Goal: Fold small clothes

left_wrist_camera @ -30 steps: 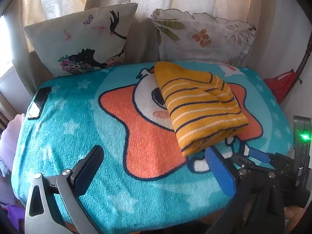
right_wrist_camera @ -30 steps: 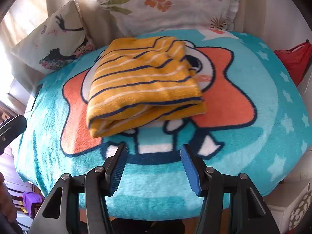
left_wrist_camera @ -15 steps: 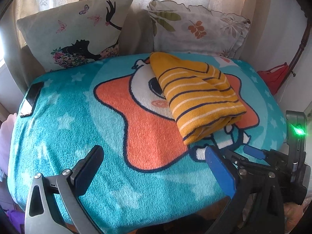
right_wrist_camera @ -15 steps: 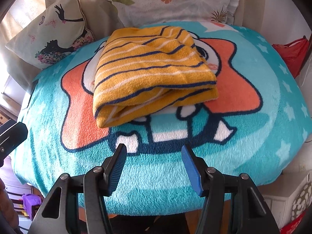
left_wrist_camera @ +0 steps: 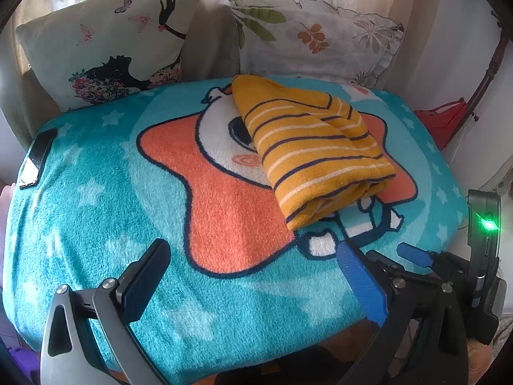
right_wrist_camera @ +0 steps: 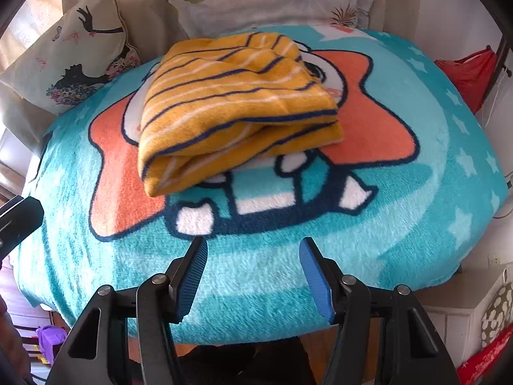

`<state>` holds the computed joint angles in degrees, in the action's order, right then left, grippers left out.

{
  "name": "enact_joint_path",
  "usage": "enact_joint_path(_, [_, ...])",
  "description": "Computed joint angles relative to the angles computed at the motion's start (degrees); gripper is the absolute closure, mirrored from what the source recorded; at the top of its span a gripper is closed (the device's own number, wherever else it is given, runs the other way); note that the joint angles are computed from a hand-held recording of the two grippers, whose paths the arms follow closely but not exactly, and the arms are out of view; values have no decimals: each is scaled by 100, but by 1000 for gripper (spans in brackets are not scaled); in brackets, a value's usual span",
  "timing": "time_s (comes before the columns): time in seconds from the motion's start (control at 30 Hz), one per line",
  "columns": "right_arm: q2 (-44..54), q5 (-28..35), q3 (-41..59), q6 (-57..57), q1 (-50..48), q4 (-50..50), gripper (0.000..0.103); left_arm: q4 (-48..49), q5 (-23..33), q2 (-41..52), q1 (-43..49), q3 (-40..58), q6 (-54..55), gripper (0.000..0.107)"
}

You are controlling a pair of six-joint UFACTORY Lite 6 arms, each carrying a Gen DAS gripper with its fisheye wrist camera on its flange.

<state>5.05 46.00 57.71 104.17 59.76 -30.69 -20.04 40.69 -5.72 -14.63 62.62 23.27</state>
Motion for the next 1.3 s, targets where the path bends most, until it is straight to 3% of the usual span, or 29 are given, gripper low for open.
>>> enact_joint_path(0.3, [-945, -233, -791, -496, -486, -152, 38, 1352, -277, -117, -1015, 141, -2146, 4])
enact_joint_path(0.73, [-2396, -843, -1899, -2774, -2014, 303, 34, 3356, -241, 427, -2497, 716, -5520, 4])
enact_joint_path(1.17, [-2799, -1378, -2439, -4484, -3076, 1120, 34, 4136, -92, 1012, -3074, 1256, -6750, 4])
enact_joint_path(1.3, [-2687, -1514, -2416, -4707, -3167, 1224, 34, 4841, -198, 804, -3228, 1081, -7430, 4])
